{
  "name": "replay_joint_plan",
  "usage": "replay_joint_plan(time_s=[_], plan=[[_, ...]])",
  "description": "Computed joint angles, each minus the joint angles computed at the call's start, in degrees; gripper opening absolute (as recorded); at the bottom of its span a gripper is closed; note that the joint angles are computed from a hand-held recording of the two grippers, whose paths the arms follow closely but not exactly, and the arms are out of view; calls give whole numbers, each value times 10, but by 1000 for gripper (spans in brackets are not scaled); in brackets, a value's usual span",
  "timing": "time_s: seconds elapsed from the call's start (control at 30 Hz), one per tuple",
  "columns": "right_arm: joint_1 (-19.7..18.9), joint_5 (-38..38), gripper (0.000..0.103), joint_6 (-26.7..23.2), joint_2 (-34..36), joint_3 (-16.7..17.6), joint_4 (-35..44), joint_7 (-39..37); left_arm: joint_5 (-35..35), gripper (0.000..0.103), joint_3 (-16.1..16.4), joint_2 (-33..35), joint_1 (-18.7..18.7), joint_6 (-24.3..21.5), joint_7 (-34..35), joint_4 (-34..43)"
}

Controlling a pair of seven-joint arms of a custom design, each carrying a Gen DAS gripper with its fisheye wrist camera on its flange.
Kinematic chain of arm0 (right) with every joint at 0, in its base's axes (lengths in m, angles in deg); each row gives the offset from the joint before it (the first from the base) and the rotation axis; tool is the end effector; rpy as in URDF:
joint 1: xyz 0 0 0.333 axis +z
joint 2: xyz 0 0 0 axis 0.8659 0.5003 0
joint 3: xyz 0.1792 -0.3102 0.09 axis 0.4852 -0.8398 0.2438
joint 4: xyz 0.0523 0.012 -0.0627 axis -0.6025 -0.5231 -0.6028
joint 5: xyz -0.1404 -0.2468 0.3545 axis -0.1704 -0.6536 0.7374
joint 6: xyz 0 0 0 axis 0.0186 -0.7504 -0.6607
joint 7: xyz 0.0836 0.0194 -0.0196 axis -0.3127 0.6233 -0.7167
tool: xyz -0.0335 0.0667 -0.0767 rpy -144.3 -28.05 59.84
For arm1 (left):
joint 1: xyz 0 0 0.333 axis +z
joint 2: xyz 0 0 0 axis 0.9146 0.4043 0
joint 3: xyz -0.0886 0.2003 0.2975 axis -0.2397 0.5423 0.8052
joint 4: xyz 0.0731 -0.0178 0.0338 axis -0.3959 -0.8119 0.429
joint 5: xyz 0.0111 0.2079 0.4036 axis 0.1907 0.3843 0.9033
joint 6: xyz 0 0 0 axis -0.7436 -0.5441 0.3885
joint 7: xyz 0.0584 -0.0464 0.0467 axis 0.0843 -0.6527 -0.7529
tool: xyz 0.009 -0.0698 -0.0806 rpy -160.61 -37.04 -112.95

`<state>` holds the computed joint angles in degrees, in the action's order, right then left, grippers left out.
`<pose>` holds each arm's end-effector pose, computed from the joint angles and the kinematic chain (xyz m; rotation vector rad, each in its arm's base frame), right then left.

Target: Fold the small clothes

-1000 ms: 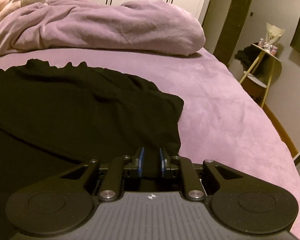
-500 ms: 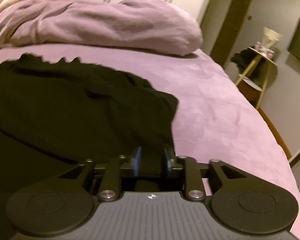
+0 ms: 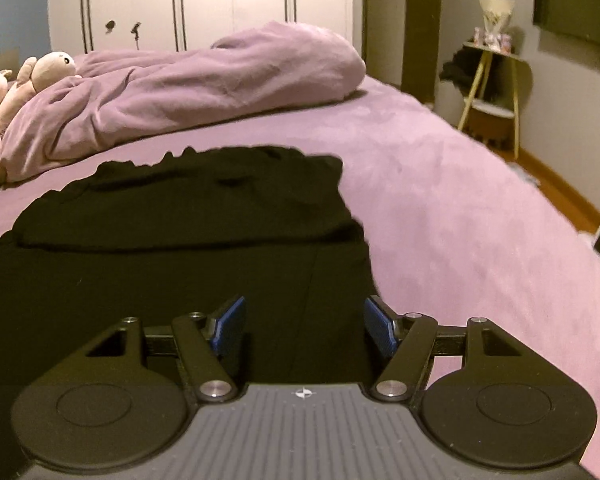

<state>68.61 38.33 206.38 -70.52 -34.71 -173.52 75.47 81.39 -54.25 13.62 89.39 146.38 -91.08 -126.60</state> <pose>0.6159 0.0494 0.4204 -1.8167 1.4867 -0.6515 0.4409 0.0619 0.4204 -2.5659 0.1443 -0.8747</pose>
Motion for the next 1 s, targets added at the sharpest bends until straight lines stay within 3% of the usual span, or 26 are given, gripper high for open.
replay_joint_plan(time_s=[0.07, 0.17, 0.23, 0.27, 0.33, 0.4, 0.5, 0.57, 0.73, 0.8, 0.87, 0.9, 0.93, 1.0], plan=[[7, -64, 66, 0, -2, -7, -11, 65, 76, 53, -45, -4, 82, 31, -118, -2], [12, -125, 66, 7, -3, -9, -17, 118, 214, 47, -87, 4, 168, 52, -296, 14], [7, -120, 66, 9, -4, -1, -14, 110, 308, 33, -95, 20, 196, 56, -417, 33], [6, -119, 66, 9, -5, 1, -14, 107, 323, 26, -89, 27, 194, 52, -441, 38], [7, -129, 66, 10, -5, 1, -14, 116, 278, 8, -65, 36, 178, 44, -391, 37], [8, -154, 66, 9, -5, -2, -18, 138, 241, 7, -41, 38, 154, 36, -336, 34], [6, -169, 66, 5, -6, -2, -21, 155, 173, 5, -6, 27, 97, -3, -200, 36], [0, -145, 66, 1, -6, 3, -18, 133, 215, 5, -8, 19, 78, -12, -174, 56], [-3, -97, 66, -11, -7, 5, -12, 101, 355, 6, -32, 67, 11, 30, -119, 179], [-3, -78, 66, -18, -10, 4, -11, 91, 357, 8, -44, 108, -25, 51, -51, 232], [-3, -57, 66, -30, -16, 1, -12, 74, 327, 42, -52, 154, -63, 75, 32, 273], [-3, -43, 66, -33, -18, 0, -12, 61, 288, 70, -53, 177, -82, 87, 94, 285], [-2, -33, 66, -36, -20, -2, -12, 52, 208, 83, -51, 194, -104, 88, 190, 286], [0, -35, 66, -45, -23, -8, -13, 54, 71, 77, -45, 210, -145, 77, 339, 270]])
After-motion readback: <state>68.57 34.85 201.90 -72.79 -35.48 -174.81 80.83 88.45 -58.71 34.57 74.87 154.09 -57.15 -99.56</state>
